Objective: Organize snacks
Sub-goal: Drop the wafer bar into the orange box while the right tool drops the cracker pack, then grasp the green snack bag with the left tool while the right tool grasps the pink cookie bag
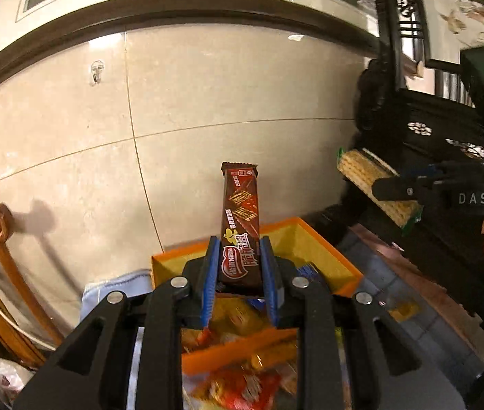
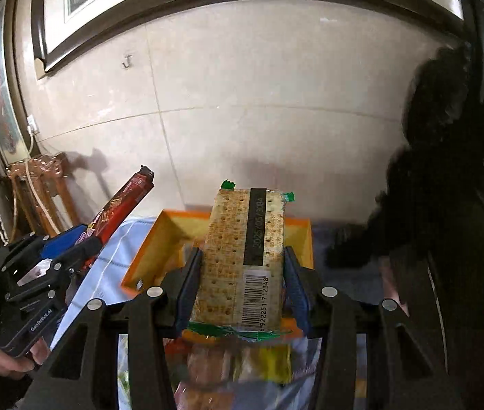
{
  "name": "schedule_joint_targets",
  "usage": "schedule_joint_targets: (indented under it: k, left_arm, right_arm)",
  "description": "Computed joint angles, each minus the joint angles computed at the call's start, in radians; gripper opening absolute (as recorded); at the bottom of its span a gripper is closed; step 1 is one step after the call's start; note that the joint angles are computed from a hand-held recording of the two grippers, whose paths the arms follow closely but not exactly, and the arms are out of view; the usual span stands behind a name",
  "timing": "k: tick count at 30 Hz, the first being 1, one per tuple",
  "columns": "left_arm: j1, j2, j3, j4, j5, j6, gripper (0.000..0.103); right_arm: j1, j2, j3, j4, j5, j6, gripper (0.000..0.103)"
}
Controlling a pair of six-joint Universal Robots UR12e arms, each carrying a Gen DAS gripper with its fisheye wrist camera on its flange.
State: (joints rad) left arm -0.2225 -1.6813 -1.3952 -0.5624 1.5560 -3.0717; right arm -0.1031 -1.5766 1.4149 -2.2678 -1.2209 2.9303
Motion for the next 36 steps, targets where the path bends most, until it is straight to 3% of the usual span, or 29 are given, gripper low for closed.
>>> schedule_joint_targets:
  k: [4, 6, 7, 8, 9, 13, 20, 24, 30, 36]
  left_arm:
    - [0.006, -0.046, 0.045, -0.02, 0.025, 0.007, 0.023]
    - [0.003, -0.075, 0.071, -0.039, 0.077, -0.011, 0.03]
    - [0.003, -0.086, 0.08, -0.057, 0.1, -0.031, 0.064]
    - [0.001, -0.091, 0.081, -0.065, 0.125, -0.049, 0.093]
    - [-0.001, -0.088, 0.061, -0.047, 0.163, -0.069, 0.095]
    - [0.004, -0.054, -0.021, -0.059, 0.171, -0.061, 0.095]
    - [0.024, 0.085, -0.241, -0.097, 0.1, -0.102, 0.095]
    - [0.025, 0.159, -0.34, -0.123, 0.066, -0.068, 0.095]
    - [-0.008, 0.243, -0.465, -0.153, 0.093, -0.035, 0.095]
    - [-0.041, 0.252, -0.5, -0.159, 0.134, -0.077, 0.095]
  right_arm:
    - [0.02, 0.054, -0.045, -0.019, -0.022, 0.001, 0.047]
    - [0.024, 0.082, -0.067, -0.002, -0.025, -0.009, 0.05]
    - [0.028, 0.09, -0.069, 0.001, -0.043, -0.009, 0.055]
    - [0.032, 0.093, -0.058, -0.014, -0.077, -0.003, 0.068]
    - [0.033, 0.088, -0.038, -0.031, -0.097, 0.002, 0.073]
    - [0.024, 0.061, 0.027, 0.013, -0.099, -0.015, 0.074]
    - [0.004, -0.056, 0.236, 0.134, -0.053, -0.019, 0.074]
    - [-0.001, -0.103, 0.314, 0.231, -0.035, -0.032, 0.075]
    - [0.006, -0.133, 0.353, 0.298, -0.002, -0.032, 0.079]
    - [0.025, -0.134, 0.357, 0.314, 0.026, -0.015, 0.081]
